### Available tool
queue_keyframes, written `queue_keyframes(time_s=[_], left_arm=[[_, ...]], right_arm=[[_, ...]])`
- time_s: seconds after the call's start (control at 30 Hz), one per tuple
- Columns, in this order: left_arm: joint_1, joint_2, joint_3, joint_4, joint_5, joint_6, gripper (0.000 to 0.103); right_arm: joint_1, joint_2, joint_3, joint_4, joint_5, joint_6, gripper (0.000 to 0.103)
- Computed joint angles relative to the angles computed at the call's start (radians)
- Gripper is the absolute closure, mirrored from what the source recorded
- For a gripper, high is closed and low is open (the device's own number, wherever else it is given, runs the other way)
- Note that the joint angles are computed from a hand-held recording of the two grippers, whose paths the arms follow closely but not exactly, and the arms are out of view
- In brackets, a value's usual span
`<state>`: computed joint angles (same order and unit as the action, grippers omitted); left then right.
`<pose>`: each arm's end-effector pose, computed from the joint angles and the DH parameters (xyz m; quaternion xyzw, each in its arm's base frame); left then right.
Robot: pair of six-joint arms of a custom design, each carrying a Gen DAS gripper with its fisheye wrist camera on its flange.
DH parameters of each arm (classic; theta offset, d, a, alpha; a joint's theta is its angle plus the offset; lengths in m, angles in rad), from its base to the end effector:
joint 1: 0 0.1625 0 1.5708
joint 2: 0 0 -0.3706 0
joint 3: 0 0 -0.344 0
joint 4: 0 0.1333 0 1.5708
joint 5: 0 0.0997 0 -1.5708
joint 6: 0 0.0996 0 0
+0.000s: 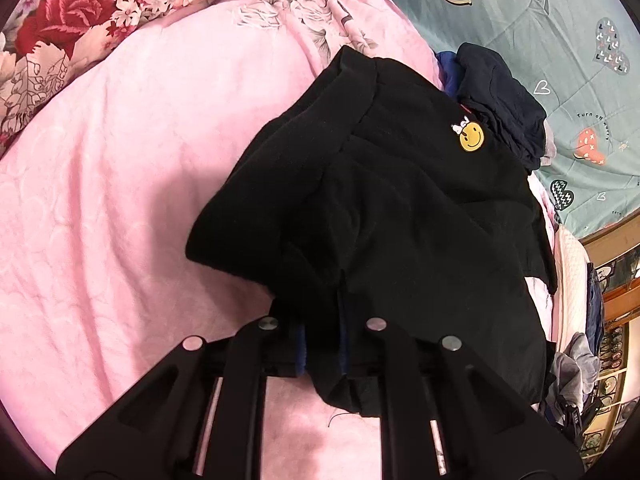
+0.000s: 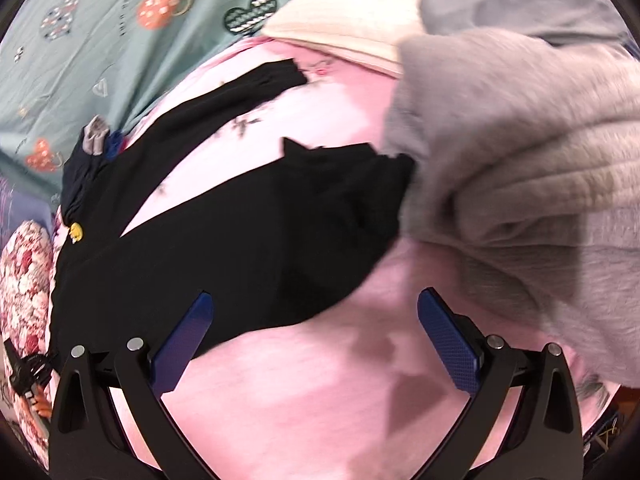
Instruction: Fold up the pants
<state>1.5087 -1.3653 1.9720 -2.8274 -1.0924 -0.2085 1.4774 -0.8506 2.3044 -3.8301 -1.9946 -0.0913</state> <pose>0.1483 -0.5013 0.3191 -0.1428 0.9127 -0.3376 0.1806 0.0529 -0.4259 0.1084 -0.0834 -0.8993 0.3637 0.2280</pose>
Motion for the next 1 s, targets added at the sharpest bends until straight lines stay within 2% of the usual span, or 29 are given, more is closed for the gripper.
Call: queue_keyframes(time_s=[0.07,0.13,0.27,0.3,0.33,0.4,0.43,0.6,0.67,0.8,0.87,0.9,0.93,0.97,1.0], left_arm=[[-0.001,0.000,-0.001,0.001,0.001,0.000,0.091],[-0.002,0.001,-0.001,0.001,0.004,-0.005,0.091],[0.003,0.000,0.003,-0.008,-0.002,-0.011,0.091],[0.005,0.001,0.004,-0.010,-0.005,-0.014,0.091],[0.005,0.001,0.005,-0.013,-0.006,-0.017,0.091],[0.004,-0.002,0.008,-0.023,-0.008,-0.022,0.091],[0.003,-0.005,0.010,-0.028,-0.011,-0.025,0.092],[0.003,-0.097,0.048,-0.085,-0.121,-0.033,0.093],[-0.025,-0.146,0.070,-0.085,-0.107,-0.028,0.094],[-0.088,-0.250,0.129,-0.059,-0.033,-0.012,0.093],[-0.107,-0.280,0.156,-0.033,0.016,0.003,0.093],[-0.111,-0.283,0.164,-0.016,0.044,0.010,0.091],[-0.107,-0.277,0.173,0.016,0.076,0.020,0.088],[-0.105,-0.270,0.177,0.042,0.111,0.021,0.075],[-0.105,-0.259,0.182,0.073,0.165,0.021,0.060]], right_arm=[[-0.030,0.008,-0.002,-0.017,0.048,-0.010,0.005],[-0.048,0.016,-0.026,0.011,0.073,-0.020,0.015],[-0.058,0.051,-0.074,0.008,0.063,-0.085,0.030],[-0.063,0.051,-0.077,0.008,0.071,-0.092,0.048],[-0.071,0.046,-0.077,0.013,0.083,-0.096,0.072],[-0.085,0.032,-0.074,0.032,0.116,-0.111,0.094],[-0.089,0.020,-0.063,0.029,0.138,-0.121,0.095],[-0.090,-0.075,0.009,-0.011,0.211,-0.111,0.097],[-0.089,-0.131,0.045,0.004,0.234,-0.110,0.097],[-0.063,-0.187,0.103,0.011,0.212,-0.113,0.097],[-0.039,-0.189,0.119,0.039,0.142,-0.134,0.097],[-0.022,-0.176,0.108,0.071,0.088,-0.142,0.092],[-0.003,-0.158,0.095,0.112,0.012,-0.149,0.075],[0.023,-0.133,0.072,0.159,-0.092,-0.139,0.062],[0.038,-0.120,0.059,0.184,-0.159,-0.123,0.050]])
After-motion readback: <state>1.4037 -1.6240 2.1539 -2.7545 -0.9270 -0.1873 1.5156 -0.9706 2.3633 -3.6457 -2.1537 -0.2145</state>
